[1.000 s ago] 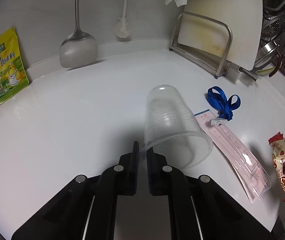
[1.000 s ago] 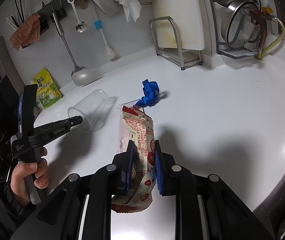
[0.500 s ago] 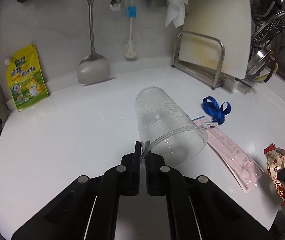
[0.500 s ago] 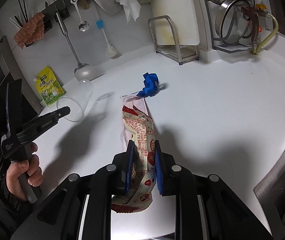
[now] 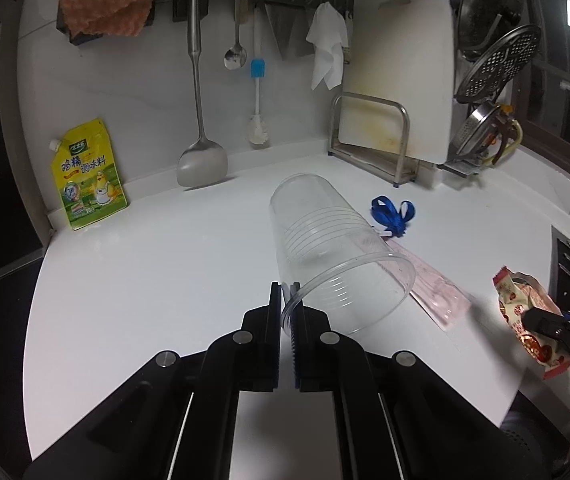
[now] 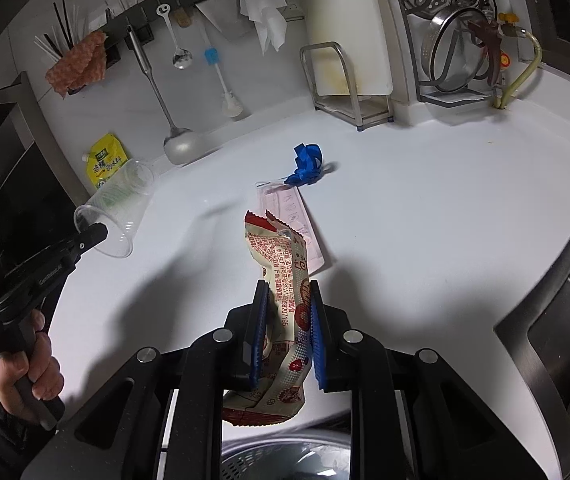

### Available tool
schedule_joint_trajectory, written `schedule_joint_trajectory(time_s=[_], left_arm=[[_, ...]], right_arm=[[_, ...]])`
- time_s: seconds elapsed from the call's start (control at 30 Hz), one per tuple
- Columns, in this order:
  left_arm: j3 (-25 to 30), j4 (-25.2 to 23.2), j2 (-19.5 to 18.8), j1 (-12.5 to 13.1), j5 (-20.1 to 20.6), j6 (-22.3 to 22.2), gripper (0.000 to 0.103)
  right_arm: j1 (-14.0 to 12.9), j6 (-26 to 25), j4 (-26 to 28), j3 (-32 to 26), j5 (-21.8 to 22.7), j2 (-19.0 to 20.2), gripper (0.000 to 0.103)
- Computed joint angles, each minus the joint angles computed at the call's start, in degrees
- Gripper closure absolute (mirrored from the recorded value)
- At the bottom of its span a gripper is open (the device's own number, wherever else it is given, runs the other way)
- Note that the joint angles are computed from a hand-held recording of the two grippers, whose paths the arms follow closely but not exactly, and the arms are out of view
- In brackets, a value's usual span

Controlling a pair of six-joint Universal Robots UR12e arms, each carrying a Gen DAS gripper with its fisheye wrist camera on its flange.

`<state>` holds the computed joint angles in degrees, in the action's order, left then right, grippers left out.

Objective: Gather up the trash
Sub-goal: 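Carry the clear cup in the left tool and wrapper in the right tool over the bin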

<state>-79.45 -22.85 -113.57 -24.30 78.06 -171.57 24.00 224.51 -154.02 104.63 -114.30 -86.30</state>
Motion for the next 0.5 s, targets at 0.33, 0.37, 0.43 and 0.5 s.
schedule_joint_trajectory(time_s=[0.33,0.37,0.43,0.5], left_arm=[[-8.9,4.1,6.6,-0.1,-2.9,1.2,0.098],[-9.9,4.6,7.3,-0.2,-3.0,1.4,0.098],[-11.6,5.2,8.5,-0.4,-3.2,1.6,0.098],[-13.3,5.7,9.7,-0.6,-3.1,1.8,0.098]], right_arm=[[4.6,2.9,0.6,1.5,-5.0,-1.8,0.084],[5.0,3.4,0.7,1.7,-5.4,-2.0,0.084],[6.1,4.6,1.0,2.4,-6.2,-2.4,0.084],[6.9,5.6,1.5,2.8,-6.7,-2.7,0.084]])
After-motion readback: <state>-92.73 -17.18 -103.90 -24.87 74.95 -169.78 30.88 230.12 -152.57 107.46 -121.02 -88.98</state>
